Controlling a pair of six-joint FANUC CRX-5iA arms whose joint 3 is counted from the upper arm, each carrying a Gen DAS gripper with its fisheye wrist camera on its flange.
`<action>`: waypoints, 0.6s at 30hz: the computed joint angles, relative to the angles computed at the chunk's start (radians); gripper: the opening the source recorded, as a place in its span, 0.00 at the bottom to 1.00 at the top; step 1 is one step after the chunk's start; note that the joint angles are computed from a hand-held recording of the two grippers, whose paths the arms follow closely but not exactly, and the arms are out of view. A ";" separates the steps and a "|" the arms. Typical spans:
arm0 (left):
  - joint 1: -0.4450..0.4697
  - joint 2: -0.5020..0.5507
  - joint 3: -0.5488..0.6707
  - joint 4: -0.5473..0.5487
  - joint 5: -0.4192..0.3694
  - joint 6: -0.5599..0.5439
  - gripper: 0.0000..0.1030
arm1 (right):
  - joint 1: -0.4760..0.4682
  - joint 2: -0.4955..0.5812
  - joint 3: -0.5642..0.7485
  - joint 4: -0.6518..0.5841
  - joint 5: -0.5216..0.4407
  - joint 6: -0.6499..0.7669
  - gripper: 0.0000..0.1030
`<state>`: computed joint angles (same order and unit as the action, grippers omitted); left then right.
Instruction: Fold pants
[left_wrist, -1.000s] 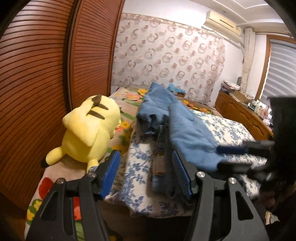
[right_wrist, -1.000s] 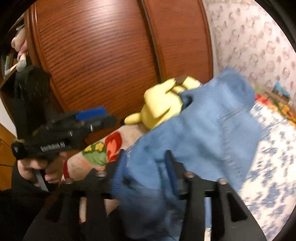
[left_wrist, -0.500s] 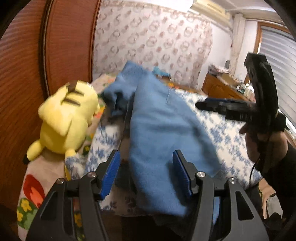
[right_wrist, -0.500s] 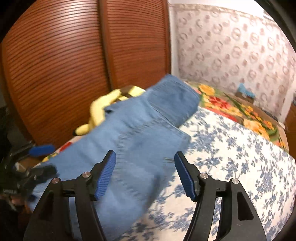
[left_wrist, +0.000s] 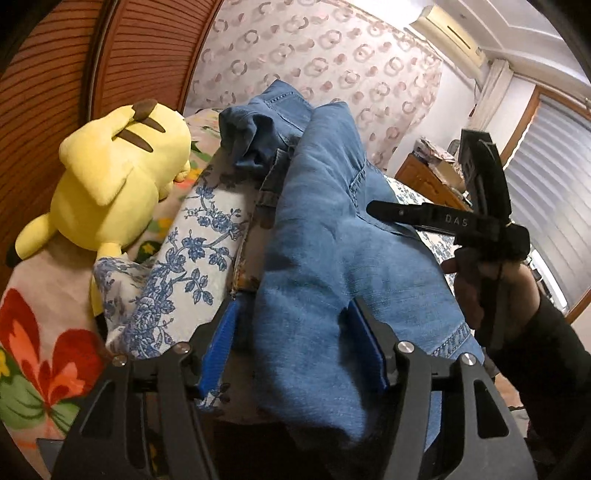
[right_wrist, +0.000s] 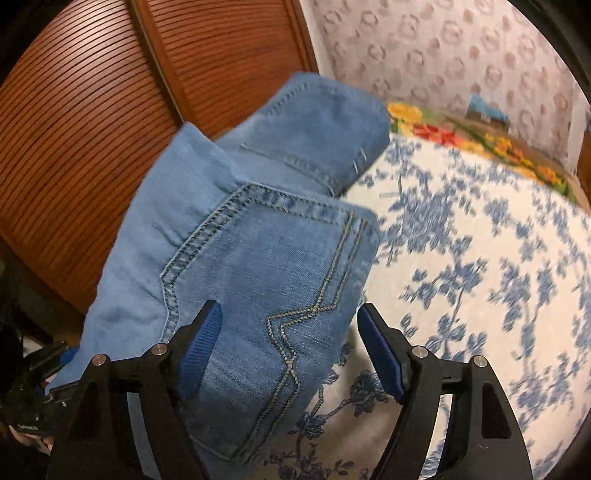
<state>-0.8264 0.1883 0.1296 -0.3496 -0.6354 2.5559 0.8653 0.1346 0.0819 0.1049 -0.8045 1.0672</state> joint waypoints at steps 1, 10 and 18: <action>0.000 0.000 -0.001 -0.002 0.002 0.005 0.64 | -0.006 0.002 0.003 -0.019 -0.001 0.004 0.76; 0.003 -0.001 -0.010 -0.005 0.024 0.032 0.69 | -0.006 -0.011 -0.002 -0.049 -0.016 -0.003 0.77; 0.015 -0.018 -0.060 0.032 0.103 0.013 0.49 | -0.032 -0.005 0.037 -0.195 -0.032 0.103 0.69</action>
<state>-0.8114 0.1704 0.0701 -0.3172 -0.5325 2.5685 0.8334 0.1301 0.1186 -0.0900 -0.8362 1.1702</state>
